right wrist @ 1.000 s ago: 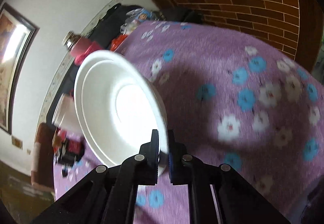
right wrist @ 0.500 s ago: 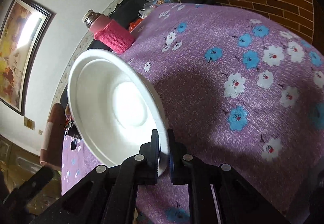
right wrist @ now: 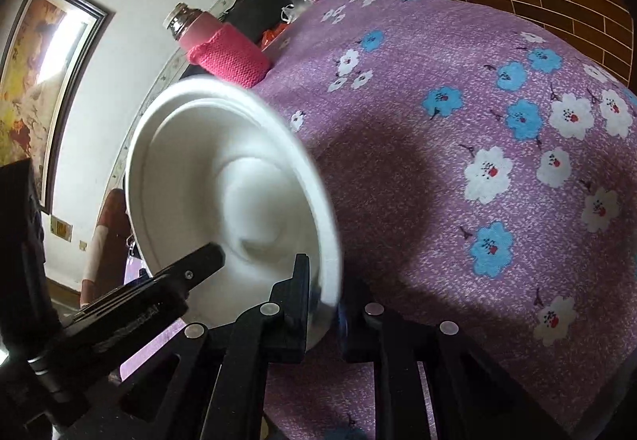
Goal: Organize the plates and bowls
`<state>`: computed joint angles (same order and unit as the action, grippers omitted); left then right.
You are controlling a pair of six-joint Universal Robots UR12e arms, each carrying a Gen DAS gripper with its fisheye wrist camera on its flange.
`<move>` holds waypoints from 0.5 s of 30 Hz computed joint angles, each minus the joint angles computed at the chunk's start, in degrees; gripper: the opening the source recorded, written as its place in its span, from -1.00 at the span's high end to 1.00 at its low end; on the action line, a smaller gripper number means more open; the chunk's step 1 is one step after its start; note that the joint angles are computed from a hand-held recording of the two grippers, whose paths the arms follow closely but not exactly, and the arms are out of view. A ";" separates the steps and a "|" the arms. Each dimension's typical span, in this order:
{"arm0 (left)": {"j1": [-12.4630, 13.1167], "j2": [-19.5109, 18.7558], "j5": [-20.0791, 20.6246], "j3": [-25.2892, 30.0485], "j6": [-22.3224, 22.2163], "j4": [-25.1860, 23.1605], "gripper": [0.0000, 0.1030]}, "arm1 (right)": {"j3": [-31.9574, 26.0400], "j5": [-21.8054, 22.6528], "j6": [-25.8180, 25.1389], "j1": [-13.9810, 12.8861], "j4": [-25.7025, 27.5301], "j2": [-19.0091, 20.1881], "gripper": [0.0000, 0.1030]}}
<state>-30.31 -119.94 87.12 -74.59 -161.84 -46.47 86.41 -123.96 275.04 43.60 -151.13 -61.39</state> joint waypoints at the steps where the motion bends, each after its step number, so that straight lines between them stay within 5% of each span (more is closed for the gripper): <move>1: 0.27 0.30 -0.47 -0.22 -0.43 0.34 0.64 | -0.04 -0.07 -0.64 -0.01 -0.43 0.05 0.77; 15: 3.40 6.77 -4.89 -7.60 -3.01 6.97 0.69 | -1.56 -4.46 -9.53 1.60 -10.41 1.67 0.78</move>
<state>-26.90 -113.17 82.23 -82.19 -164.85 -39.49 84.85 -128.42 265.51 45.20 -161.55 -59.72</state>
